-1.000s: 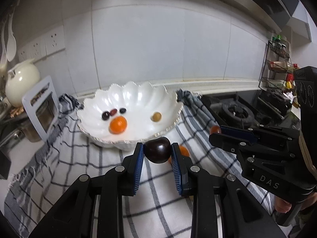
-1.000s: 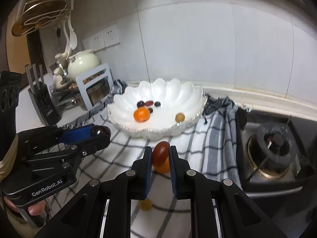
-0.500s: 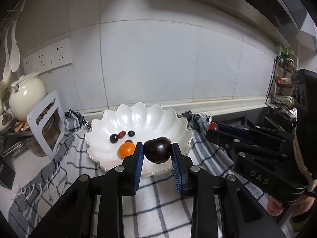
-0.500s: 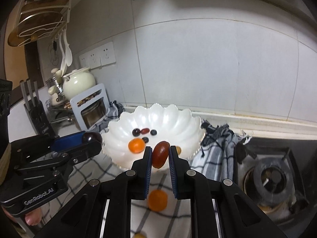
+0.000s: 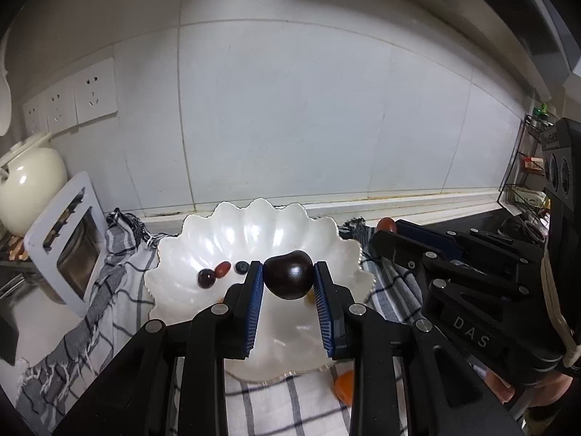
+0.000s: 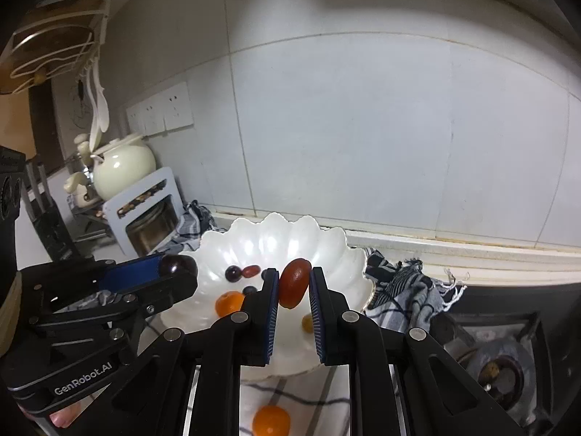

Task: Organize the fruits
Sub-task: 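Lift the plum and red fruit and carry both over the white bowl, then open both grippers to drop the plum and red fruit into the bowl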

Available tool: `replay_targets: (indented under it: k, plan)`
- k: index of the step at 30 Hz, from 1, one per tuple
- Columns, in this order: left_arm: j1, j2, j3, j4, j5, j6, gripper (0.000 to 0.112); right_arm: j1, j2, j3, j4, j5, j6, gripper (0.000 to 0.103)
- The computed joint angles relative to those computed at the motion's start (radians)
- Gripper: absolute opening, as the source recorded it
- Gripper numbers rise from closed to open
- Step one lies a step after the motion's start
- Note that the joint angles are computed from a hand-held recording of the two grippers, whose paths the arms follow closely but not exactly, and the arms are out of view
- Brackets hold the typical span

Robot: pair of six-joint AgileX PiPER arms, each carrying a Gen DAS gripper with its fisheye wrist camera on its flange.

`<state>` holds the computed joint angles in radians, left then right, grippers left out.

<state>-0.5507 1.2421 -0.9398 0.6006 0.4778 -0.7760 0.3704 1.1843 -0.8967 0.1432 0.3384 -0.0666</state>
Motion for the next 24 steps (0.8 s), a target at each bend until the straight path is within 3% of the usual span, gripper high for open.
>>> replay_targets:
  k: [12,24]
  plan:
    - [0.125,0.225,-0.184,-0.247,0.0,0.266,0.028,-0.011,0.231,-0.188,-0.052,0.081,0.017,0.018]
    - [0.19,0.379,-0.309,-0.339,0.062,0.375,0.029,-0.032,0.397,-0.312,-0.078,0.148,0.017,0.018]
